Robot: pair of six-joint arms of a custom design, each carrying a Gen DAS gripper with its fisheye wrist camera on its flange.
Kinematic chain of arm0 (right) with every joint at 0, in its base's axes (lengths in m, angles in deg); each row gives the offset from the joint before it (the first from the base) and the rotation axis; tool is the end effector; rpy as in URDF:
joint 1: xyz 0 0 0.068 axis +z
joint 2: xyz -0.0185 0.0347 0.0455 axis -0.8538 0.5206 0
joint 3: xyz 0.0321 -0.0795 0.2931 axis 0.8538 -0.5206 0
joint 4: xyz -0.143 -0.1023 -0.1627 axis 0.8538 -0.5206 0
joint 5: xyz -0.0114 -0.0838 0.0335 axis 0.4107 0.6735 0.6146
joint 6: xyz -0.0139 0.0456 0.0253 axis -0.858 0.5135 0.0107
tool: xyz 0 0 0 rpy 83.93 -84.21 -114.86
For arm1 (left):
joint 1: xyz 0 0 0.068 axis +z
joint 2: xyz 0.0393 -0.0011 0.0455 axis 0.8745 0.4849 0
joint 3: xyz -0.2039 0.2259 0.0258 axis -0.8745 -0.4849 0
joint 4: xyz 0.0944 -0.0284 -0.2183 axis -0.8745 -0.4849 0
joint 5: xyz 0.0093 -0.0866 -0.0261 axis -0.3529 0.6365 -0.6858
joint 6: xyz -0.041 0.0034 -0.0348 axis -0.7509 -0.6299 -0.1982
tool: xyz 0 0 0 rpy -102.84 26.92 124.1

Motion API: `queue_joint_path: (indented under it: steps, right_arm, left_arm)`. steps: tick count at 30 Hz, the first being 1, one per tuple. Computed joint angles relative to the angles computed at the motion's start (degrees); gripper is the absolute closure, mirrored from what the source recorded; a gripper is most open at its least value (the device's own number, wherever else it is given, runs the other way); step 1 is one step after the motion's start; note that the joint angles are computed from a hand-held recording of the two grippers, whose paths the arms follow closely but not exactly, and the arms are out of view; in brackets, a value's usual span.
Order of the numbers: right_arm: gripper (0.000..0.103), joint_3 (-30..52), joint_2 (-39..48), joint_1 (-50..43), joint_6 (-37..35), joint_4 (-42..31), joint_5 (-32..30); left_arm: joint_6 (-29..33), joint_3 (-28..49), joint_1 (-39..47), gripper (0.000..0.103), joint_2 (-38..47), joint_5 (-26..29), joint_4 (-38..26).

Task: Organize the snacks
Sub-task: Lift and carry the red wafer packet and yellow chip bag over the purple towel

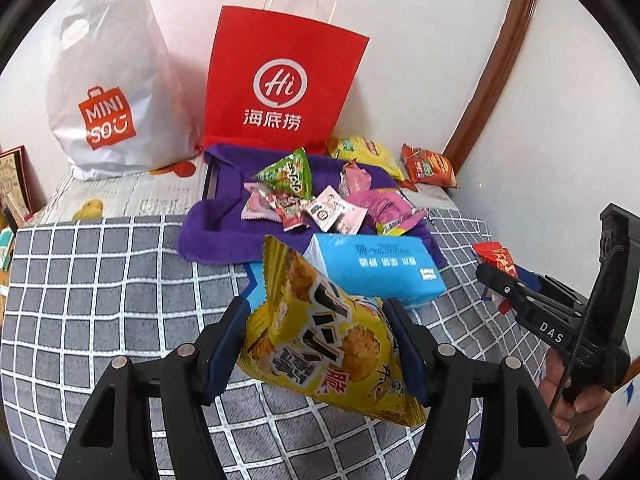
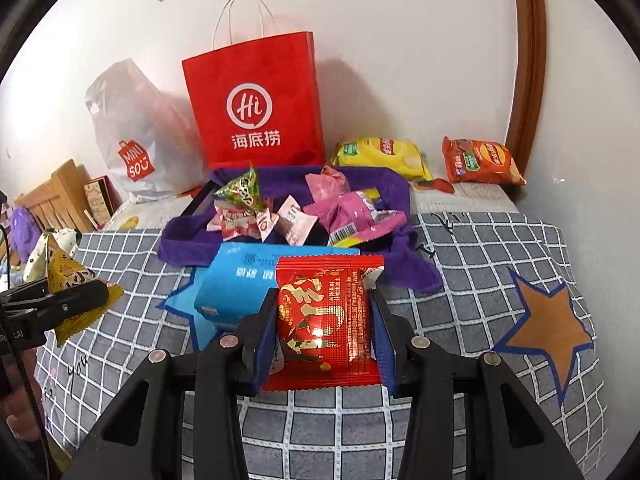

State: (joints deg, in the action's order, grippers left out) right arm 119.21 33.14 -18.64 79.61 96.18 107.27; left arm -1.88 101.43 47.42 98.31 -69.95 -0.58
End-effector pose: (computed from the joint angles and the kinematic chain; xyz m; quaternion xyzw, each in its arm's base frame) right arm 0.2815 0.2218 0.1319 -0.0936 0.9244 0.0477 0.3667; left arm 0.2417 -0.0611 0.1127 -0.0273 0.9201 -0.1412 0.3643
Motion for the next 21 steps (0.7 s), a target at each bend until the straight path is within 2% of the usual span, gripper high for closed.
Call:
queue_joint_path:
  steps: [7, 21]
  right_arm:
    - [0.060, 3.5, -0.7, -0.4, 0.0, -3.4, 0.4]
    - [0.060, 10.9, 0.7, -2.0, -2.6, -7.7, -0.5]
  left_arm:
    - [0.7, 3.6, 0.0, 0.037, -3.1, 0.2, -5.7]
    - [1.8, 10.1, 1.2, 0.037, -4.1, 0.9, -12.1]
